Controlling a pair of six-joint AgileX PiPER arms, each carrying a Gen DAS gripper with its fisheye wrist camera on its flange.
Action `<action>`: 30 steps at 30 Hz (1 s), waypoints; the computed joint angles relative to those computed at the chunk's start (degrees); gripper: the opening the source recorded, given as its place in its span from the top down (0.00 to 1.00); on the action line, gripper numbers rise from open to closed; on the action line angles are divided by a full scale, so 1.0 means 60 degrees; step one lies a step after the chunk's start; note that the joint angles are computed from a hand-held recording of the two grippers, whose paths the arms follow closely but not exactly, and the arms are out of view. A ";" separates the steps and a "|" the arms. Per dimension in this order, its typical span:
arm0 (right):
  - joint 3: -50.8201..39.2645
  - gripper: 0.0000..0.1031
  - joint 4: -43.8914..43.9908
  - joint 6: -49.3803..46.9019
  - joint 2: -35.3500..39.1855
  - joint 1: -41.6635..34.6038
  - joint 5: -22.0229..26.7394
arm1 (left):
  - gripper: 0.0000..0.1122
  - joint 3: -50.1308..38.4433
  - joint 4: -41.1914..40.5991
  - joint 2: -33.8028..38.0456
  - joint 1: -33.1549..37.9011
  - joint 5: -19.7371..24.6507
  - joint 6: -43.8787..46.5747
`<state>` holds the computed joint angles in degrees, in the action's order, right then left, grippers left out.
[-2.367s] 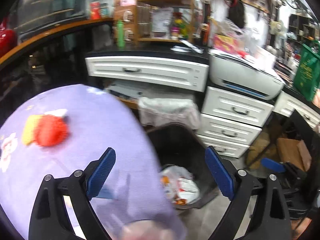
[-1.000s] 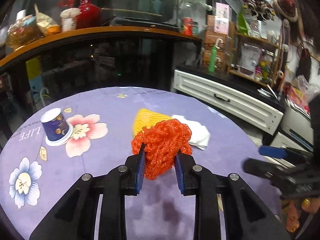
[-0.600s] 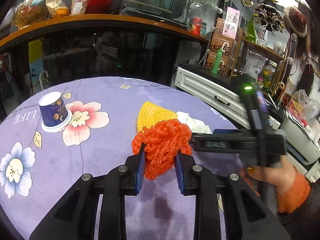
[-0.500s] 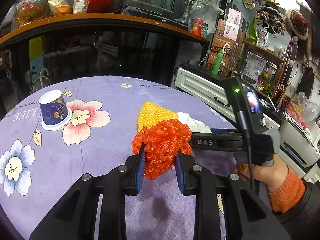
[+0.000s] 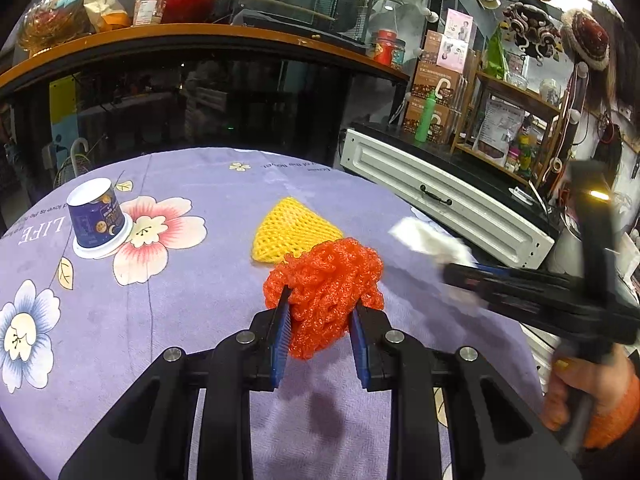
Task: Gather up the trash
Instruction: 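Carry the orange net and white tissue to the black bin with both tools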
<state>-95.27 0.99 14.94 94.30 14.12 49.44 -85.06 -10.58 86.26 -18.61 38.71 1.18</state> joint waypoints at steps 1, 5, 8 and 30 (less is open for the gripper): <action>0.0650 0.78 0.0054 0.0037 -0.0577 -0.0080 -0.0205 | 0.77 0.0024 -0.0041 -0.0007 -0.0032 -0.0019 0.0063; 0.2821 0.78 0.0342 0.0198 -0.2708 -0.0515 -0.0745 | 0.77 0.0152 -0.0131 -0.0050 -0.0159 -0.0134 0.0271; 0.4068 0.78 0.0277 0.0444 -0.4189 -0.0916 -0.0779 | 0.77 0.0258 0.0146 -0.0105 -0.0352 -0.0254 0.0198; 0.9266 0.78 0.4301 -0.5483 -0.7923 -0.7943 -0.0080 | 0.77 -0.0556 0.1206 -0.0196 -0.3836 0.0274 -0.1042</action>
